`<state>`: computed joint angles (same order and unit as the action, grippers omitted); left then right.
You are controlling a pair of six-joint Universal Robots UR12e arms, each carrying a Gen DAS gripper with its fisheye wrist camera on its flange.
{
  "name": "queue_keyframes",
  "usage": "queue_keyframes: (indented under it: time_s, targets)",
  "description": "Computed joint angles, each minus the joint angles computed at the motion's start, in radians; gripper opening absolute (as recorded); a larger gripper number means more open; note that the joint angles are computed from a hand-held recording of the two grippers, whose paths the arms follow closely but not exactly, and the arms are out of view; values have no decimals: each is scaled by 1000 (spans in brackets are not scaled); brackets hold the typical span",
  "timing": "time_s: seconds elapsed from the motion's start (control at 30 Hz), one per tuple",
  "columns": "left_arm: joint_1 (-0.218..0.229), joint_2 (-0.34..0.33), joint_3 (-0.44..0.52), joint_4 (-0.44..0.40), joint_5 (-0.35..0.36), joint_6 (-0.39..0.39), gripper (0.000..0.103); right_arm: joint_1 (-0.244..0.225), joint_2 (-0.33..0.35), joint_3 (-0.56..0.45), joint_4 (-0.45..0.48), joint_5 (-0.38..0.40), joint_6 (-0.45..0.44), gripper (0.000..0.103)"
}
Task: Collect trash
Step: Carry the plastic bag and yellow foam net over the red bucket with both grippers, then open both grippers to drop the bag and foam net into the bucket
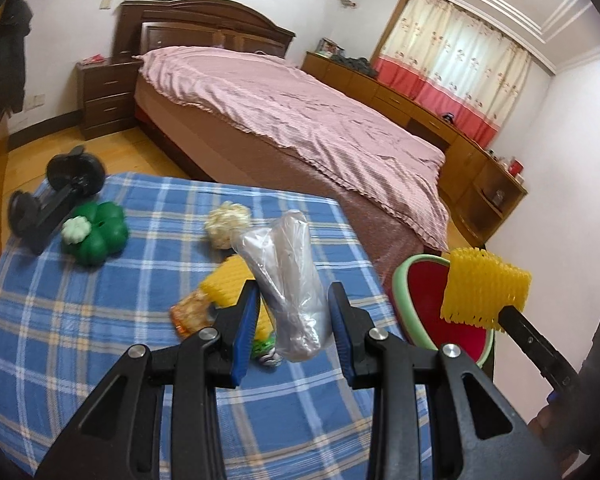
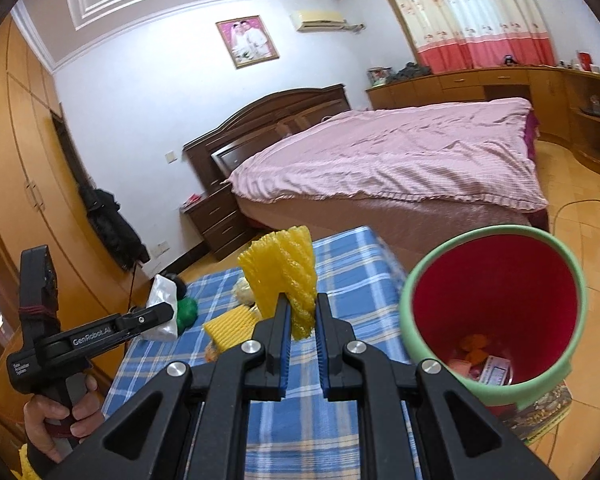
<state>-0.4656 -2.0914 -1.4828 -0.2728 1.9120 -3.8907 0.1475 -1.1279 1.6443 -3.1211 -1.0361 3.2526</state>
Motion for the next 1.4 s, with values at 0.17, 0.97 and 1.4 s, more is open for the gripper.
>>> queue_keyframes:
  time_s: [0.17,0.97,1.4]
  targets:
    - [-2,-30,55,-20,-30,37,36,-13,1,-2,-14,-36,23,13]
    - [-30,-217,366,-154,-196,219,36,-90,12,5,-41,-210,104,13]
    - [-40,-332,533,-287,-319,284,36,-112,39,-3,38,-272,115,13]
